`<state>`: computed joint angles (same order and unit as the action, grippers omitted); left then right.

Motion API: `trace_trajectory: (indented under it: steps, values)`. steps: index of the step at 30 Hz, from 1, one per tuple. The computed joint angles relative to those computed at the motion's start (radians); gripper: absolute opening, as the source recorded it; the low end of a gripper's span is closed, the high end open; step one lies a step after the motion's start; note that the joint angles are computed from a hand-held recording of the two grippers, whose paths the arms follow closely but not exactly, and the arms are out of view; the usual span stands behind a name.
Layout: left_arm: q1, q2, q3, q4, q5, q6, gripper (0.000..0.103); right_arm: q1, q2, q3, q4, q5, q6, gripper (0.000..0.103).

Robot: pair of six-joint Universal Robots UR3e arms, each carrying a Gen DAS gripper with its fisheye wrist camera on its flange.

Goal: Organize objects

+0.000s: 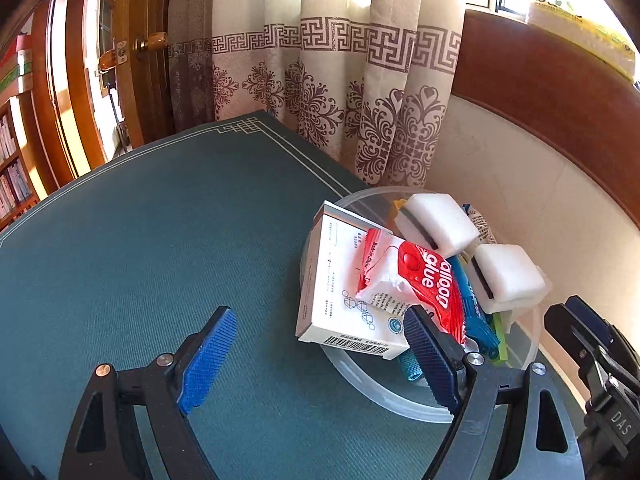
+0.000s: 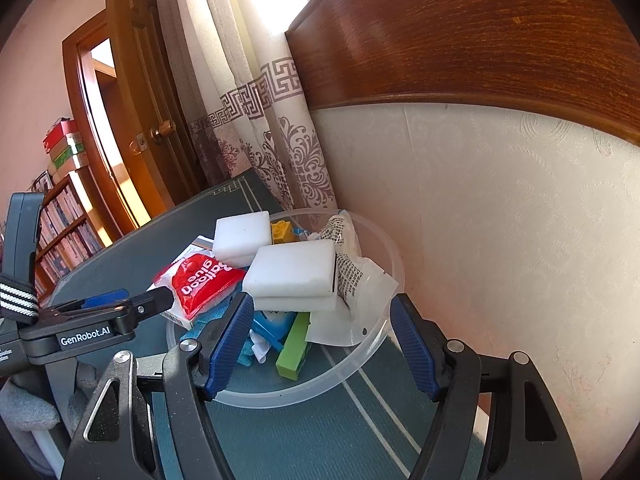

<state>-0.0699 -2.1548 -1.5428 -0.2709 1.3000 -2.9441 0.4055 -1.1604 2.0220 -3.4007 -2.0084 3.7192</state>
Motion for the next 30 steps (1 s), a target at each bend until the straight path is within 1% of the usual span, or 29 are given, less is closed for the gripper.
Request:
trace_trajectory:
  steps: [3, 6, 8, 9, 12, 14, 17, 20, 23, 25, 30]
  values:
    - [-0.014, -0.027, 0.043, -0.034, 0.0, 0.002, 0.088, -0.001, -0.008, 0.01, 0.002, -0.003, 0.002, 0.072]
    - [-0.004, -0.007, 0.013, -0.036, -0.035, 0.006, 0.089, 0.001, -0.017, 0.024, 0.005, -0.006, 0.0, 0.072]
    - [0.003, 0.015, -0.016, -0.038, -0.047, 0.01, 0.092, 0.003, -0.024, 0.033, 0.01, -0.002, -0.007, 0.072]
    - [0.006, 0.027, -0.031, -0.04, -0.047, 0.007, 0.096, 0.005, -0.028, 0.038, 0.015, 0.001, -0.013, 0.072]
    - [0.023, 0.067, -0.09, -0.029, -0.06, -0.015, 0.103, 0.019, -0.033, 0.045, 0.043, 0.003, -0.03, 0.073]
    - [0.03, 0.094, -0.148, 0.015, -0.056, -0.031, 0.103, 0.03, -0.032, 0.051, 0.061, -0.003, -0.031, 0.078]
    - [0.004, 0.117, -0.221, 0.108, 0.032, -0.04, 0.103, 0.05, -0.031, 0.062, 0.077, -0.024, -0.029, 0.085]
    - [-0.023, 0.132, -0.264, 0.141, 0.099, -0.036, 0.103, 0.073, -0.032, 0.062, 0.097, -0.054, -0.031, 0.093]
    - [-0.051, 0.145, -0.296, 0.177, 0.158, -0.032, 0.103, 0.1, -0.034, 0.053, 0.112, -0.096, -0.042, 0.096]
    - [-0.057, 0.162, -0.327, 0.212, 0.171, -0.029, 0.103, 0.113, -0.041, 0.042, 0.133, -0.117, -0.05, 0.097]
    - [-0.059, 0.219, -0.378, 0.234, 0.191, -0.053, 0.103, 0.144, -0.065, 0.032, 0.183, -0.169, -0.063, 0.099]
